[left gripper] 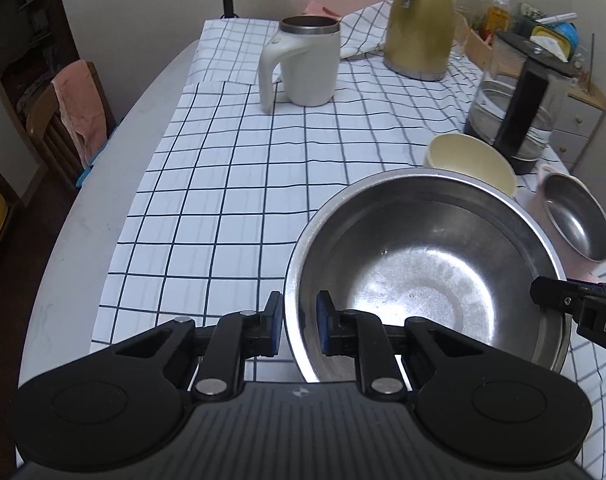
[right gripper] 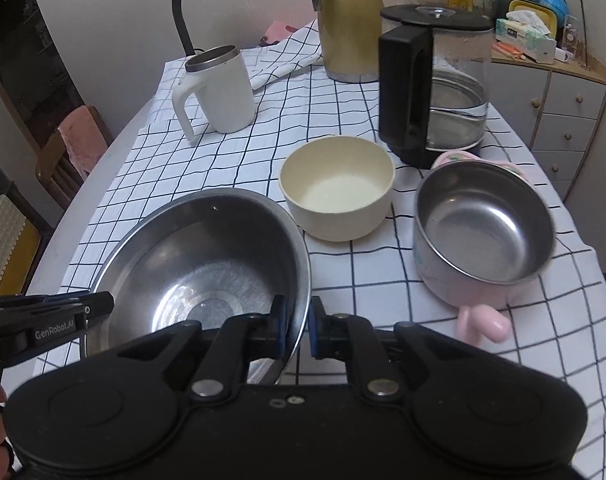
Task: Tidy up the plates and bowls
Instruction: 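Close both tools on opposite rims of the large steel bowl, then lift the steel bowl with both tools and carry it toward the plate stack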
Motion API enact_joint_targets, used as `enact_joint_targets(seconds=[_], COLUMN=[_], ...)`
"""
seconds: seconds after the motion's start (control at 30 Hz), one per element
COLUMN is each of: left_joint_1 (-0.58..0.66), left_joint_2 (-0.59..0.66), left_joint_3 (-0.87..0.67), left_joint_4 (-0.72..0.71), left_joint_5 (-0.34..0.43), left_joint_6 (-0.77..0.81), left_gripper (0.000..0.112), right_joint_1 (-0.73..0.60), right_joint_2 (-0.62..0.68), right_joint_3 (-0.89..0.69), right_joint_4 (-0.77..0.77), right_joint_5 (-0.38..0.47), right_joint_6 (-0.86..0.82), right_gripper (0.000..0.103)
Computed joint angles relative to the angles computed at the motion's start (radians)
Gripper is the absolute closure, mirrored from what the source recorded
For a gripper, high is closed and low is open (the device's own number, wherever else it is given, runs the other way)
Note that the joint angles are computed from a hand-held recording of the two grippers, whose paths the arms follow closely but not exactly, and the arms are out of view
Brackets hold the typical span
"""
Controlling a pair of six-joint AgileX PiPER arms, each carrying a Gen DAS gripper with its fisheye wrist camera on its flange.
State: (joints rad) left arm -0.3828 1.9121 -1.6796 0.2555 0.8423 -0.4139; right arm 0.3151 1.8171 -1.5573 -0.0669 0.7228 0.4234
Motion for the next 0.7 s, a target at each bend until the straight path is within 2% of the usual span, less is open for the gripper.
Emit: enact_joint_targets(seconds=[0.33, 0.7], left_joint_1=[-0.101, -0.270], left_joint_2=[-0.195, -0.370], left_joint_3=[0.143, 0.295], left_joint_4=[-0.006, -0.022], left_joint_5=[0.011, 0.015], left_joint_6=[0.003, -0.003], left_gripper=[0.095, 0.095], right_joint_1=[0.002, -0.015], right_joint_2=[-0.255, -0.572], right_joint_3=[0.194, 0.418], right_joint_4=[-0.051, -0.099], right_joint_5=[0.046, 0.136], right_joint_6=[0.078, 0.153], right_gripper=[0.092, 0.092])
